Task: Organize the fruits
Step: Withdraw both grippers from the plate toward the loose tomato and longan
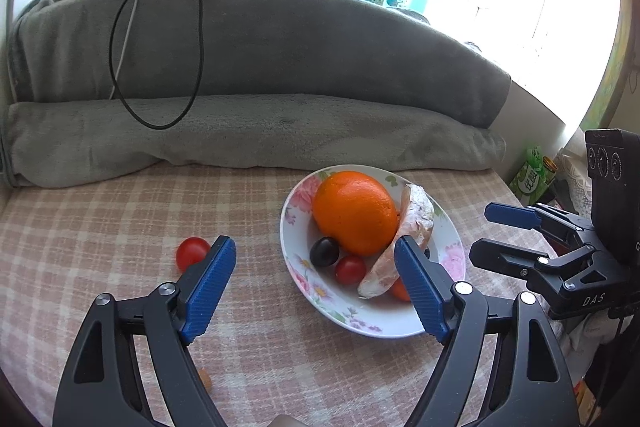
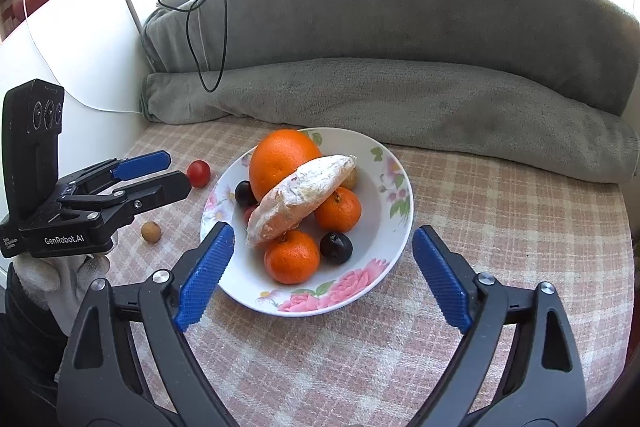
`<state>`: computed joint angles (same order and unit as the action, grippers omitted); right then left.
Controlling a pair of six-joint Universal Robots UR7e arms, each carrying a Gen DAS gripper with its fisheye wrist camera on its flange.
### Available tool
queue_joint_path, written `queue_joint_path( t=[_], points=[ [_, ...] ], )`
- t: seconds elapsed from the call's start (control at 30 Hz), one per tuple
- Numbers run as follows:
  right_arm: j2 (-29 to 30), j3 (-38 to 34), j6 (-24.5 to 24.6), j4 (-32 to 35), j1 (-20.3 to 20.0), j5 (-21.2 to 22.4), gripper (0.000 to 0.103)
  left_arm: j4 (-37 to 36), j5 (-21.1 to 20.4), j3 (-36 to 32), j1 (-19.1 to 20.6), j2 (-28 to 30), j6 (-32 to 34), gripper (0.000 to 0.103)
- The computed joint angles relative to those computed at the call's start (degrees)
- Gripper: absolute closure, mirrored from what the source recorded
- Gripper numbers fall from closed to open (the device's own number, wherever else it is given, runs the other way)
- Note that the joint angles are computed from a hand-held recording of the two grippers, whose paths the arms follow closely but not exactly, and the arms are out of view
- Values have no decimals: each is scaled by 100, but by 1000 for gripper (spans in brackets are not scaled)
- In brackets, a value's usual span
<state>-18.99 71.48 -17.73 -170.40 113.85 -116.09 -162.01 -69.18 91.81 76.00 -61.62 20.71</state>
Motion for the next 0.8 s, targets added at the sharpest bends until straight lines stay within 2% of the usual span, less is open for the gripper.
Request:
queue_joint_path(
  t=[0.2,0.5,0.8],
  points=[
    [33,-61,-75,-3,45,12,10,-64,13,38,10,-44,23,21],
    [43,-164,322,117,0,316,10,-276,128,143,34,-161,66,21],
    [113,-336,393,282,56,430,10,-401,206,224,75,-257,52,21]
  ],
)
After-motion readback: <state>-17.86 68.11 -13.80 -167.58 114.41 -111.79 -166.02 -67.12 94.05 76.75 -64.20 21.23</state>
